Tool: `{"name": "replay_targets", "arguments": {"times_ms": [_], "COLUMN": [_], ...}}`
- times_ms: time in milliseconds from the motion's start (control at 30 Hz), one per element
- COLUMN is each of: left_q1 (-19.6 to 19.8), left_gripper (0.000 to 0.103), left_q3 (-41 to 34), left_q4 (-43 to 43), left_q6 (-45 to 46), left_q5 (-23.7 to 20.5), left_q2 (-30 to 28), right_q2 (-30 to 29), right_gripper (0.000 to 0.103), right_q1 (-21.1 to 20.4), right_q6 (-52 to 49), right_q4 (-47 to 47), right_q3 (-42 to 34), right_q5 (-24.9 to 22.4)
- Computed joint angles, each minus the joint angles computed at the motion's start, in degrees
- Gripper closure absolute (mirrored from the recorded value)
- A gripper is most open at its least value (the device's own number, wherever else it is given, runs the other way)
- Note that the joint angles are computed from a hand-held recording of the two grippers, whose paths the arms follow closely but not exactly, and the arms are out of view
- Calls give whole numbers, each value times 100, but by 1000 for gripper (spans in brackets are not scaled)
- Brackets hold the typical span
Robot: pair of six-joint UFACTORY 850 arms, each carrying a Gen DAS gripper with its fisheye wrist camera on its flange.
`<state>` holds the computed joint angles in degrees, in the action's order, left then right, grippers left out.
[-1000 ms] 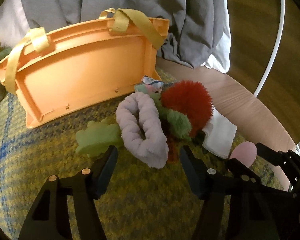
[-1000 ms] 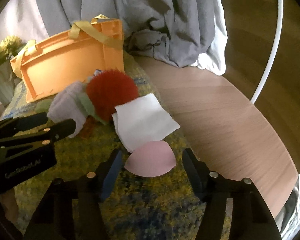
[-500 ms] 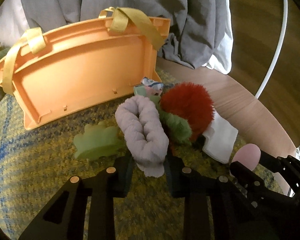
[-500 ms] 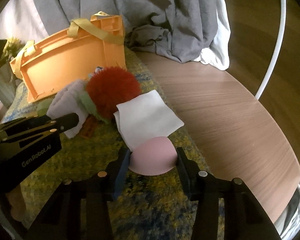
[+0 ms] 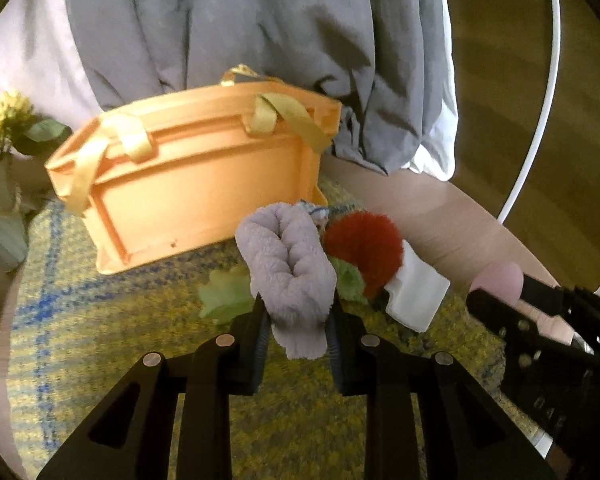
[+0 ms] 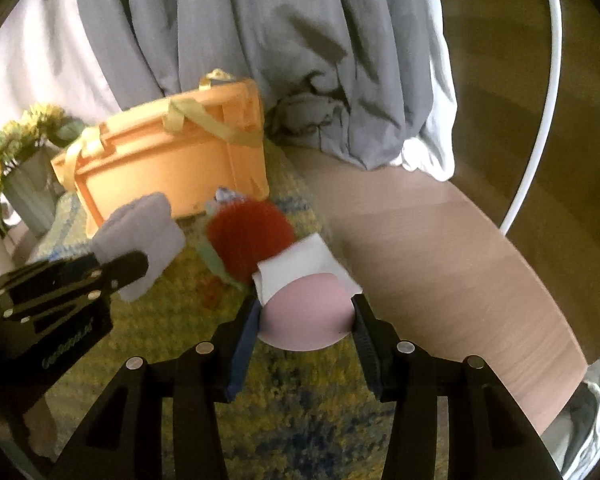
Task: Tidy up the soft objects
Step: 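Grasp the lavender scrunchie with the left tool while the right tool grasps the pink sponge, then lift the scrunchie and pink sponge over the orange crate with both tools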
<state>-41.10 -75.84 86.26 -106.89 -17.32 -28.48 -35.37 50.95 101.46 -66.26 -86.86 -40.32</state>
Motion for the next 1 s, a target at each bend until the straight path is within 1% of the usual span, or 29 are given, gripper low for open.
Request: {"name": "replay_targets", "arguments": {"times_ms": [267, 400, 567, 1000], "left_q1": [-142, -194, -225, -169], "left_gripper": [77, 77, 77, 77], "left_q3": [180, 276, 336, 286], "left_q4": [269, 442, 510, 724], "left_q6": [-382, -633, -842, -1125], "left_q5": [-492, -814, -1113, -1773], "left_q2": [357, 538, 696, 841], "right_q2": [207, 283, 326, 111], "right_gripper": [56, 56, 56, 56], "right_q1": [3, 2, -28, -103], "right_q6": [103, 153, 280, 534], "right_q4": [-488, -761, -1141, -2049], "right_q3": [-4, -35, -117, -651], "right_q5": [24, 127, 327, 678]}}
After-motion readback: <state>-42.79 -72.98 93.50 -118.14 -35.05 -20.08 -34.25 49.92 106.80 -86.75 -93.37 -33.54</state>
